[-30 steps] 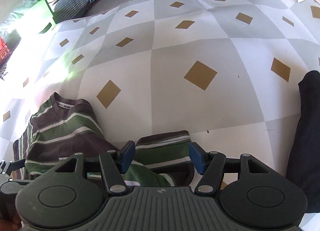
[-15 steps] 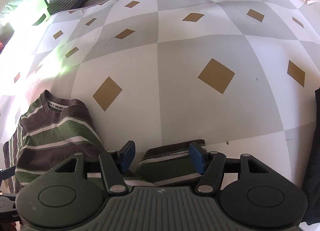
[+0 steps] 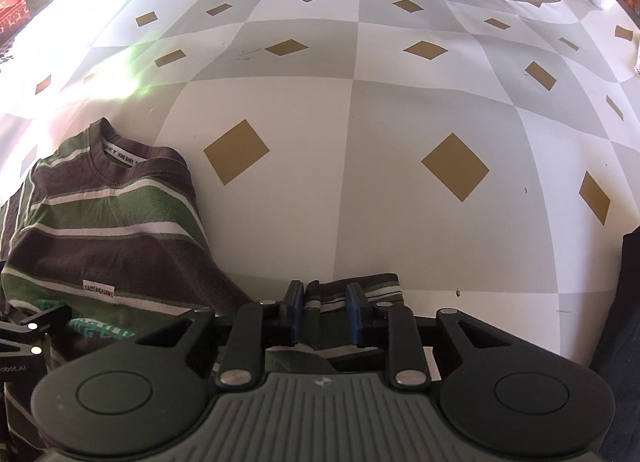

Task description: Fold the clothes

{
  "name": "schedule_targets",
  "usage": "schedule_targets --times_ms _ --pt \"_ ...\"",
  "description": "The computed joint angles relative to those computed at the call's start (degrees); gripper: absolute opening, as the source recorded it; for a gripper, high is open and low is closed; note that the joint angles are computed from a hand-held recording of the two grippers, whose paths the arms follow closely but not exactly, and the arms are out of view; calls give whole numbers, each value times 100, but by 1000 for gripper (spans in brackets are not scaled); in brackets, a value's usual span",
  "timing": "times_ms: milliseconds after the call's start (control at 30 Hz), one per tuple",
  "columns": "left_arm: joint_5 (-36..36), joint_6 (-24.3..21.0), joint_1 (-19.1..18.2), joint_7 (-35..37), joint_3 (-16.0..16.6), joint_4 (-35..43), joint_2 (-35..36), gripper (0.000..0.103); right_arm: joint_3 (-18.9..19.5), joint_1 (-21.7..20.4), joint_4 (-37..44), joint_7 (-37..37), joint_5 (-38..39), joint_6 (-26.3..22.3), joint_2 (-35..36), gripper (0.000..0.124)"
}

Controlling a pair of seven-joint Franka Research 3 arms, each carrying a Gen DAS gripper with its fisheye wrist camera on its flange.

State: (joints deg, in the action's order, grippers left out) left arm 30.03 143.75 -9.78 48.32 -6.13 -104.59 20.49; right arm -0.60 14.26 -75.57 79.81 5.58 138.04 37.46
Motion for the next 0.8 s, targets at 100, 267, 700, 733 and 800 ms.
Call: schedule_targets --times_ms 100,267,700,733,800 --pt "3 14 1 4 2 -9 -4 103 102 -133 3 -17 254 18 -8 5" --pt "-1 41 7 19 2 -13 0 103 -70 -91 -239 329 225 586 -148 5" --pt "31 234 33 81 7 -143 -47 103 -960 163 -310 2395 -805 1129 -226 5" --pt "15 245 45 113 0 -163 -60 103 -890 73 -261 2429 -784 1030 -214 5" --pt "-34 249 65 167 -16 -203 -91 103 -617 -185 -289 2289 -564 985 -253 5"
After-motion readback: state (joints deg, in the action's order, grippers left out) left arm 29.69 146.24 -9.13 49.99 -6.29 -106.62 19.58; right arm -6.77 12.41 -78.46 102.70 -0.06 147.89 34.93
